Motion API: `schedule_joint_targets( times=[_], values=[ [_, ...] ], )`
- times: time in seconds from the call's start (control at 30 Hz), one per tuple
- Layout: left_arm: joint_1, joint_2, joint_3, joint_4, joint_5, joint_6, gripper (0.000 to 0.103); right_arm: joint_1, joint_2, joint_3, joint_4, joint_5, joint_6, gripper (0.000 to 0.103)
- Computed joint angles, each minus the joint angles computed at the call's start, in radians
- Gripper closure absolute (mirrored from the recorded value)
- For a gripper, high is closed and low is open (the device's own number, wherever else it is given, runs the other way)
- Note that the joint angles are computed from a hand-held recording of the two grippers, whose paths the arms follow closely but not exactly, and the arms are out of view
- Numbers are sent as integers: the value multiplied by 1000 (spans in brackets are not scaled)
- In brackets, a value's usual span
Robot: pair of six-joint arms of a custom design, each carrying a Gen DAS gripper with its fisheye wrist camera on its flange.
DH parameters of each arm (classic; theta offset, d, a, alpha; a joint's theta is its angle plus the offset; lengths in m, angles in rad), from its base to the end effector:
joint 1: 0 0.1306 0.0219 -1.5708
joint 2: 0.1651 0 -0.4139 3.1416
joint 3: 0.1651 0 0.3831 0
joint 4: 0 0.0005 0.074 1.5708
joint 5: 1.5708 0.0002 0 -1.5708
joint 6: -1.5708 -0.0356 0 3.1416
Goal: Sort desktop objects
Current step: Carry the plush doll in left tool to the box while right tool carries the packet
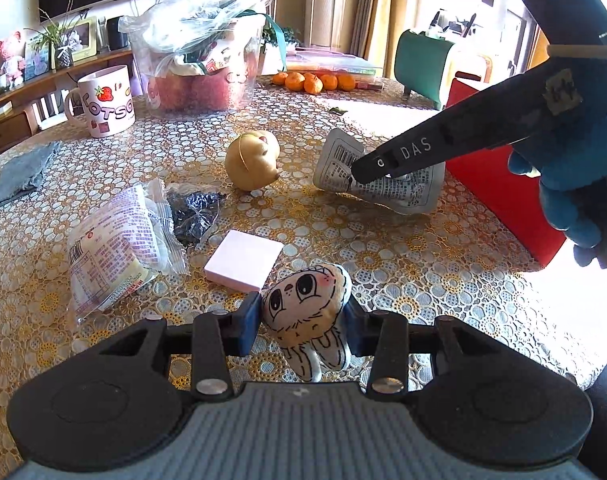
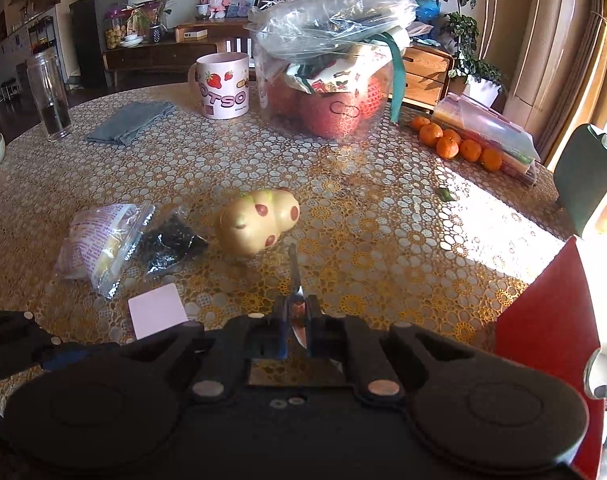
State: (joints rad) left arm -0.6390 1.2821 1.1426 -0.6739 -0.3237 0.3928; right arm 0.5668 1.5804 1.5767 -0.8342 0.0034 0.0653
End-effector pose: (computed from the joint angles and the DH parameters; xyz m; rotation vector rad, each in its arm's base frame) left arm 0.3469 -0.2443 0.4096 0.1358 2.3302 -0.1264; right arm 0.4644 0.2949 0.4552 -0.7510 2.3018 0.2266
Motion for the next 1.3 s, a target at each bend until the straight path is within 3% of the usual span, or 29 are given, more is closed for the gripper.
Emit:
schedule_joint_targets(
  times=[0.23, 0.43, 0.6, 0.87, 1.3],
  values=[
    [1, 4, 10, -13, -2, 10, 62, -10, 41, 43, -42, -1, 16, 75],
    [6, 8, 14, -8, 5, -1, 62, -16, 87, 70, -66, -6, 6, 72],
    [11, 12, 14, -8, 16, 5, 62, -8, 80, 54, -58, 7, 48, 72],
    [0, 2, 15, -17, 5, 6, 62, -10, 16, -11, -13, 13, 52, 83],
    [-17, -11, 62, -59, 3, 43, 62, -79, -106, -81, 2, -128, -108, 84]
  ],
)
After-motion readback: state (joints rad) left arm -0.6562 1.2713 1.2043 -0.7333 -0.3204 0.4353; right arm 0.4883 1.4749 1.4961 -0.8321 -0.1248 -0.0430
